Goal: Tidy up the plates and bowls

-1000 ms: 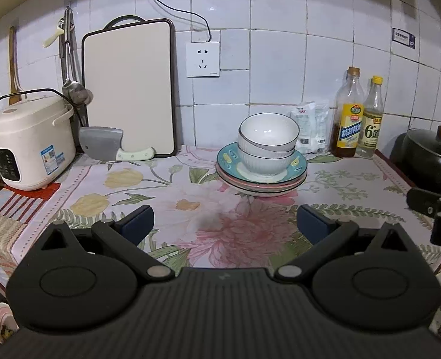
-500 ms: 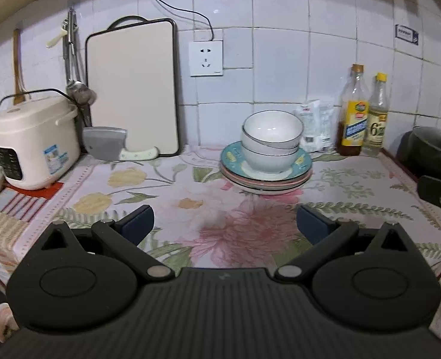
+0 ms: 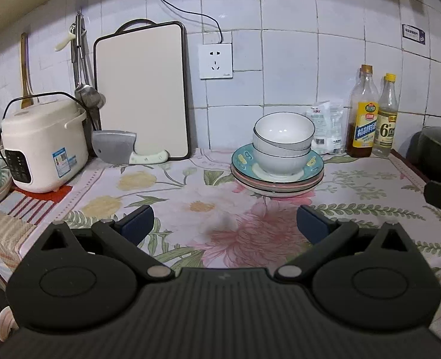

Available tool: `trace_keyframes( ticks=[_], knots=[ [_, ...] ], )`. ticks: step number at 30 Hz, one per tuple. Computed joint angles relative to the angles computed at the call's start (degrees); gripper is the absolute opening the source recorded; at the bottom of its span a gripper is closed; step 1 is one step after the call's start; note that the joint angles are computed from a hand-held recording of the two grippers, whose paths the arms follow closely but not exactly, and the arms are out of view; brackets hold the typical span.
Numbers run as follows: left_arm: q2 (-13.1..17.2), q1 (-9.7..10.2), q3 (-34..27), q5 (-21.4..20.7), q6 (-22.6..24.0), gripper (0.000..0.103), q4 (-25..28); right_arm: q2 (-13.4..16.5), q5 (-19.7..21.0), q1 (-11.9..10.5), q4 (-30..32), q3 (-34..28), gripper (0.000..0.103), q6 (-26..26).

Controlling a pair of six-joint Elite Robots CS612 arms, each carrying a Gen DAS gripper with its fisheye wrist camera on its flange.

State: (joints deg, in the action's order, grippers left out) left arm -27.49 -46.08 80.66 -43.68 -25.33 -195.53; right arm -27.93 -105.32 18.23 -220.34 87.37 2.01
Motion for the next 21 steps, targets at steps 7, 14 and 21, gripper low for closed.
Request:
trace_keyframes(
  ticks=[7, 14, 21],
  knots=[
    [-0.08, -0.07, 0.18, 0.03, 0.47, 0.103, -0.70, -0.05, -0.31, 0.18, 0.10, 0.18, 0.103, -0.15],
    [-0.15, -0.05, 0.70, -2.03, 2.32, 0.103, -2.98, -0.10, 0.33, 0.02, 1.21, 0.22, 0.103, 0.50],
    [-0.01, -0.28, 0.64, 0.06, 2.06, 0.103, -2.42, -0.06, 0.85, -0.02, 1.25, 0.30, 0.103, 1.12]
  ],
)
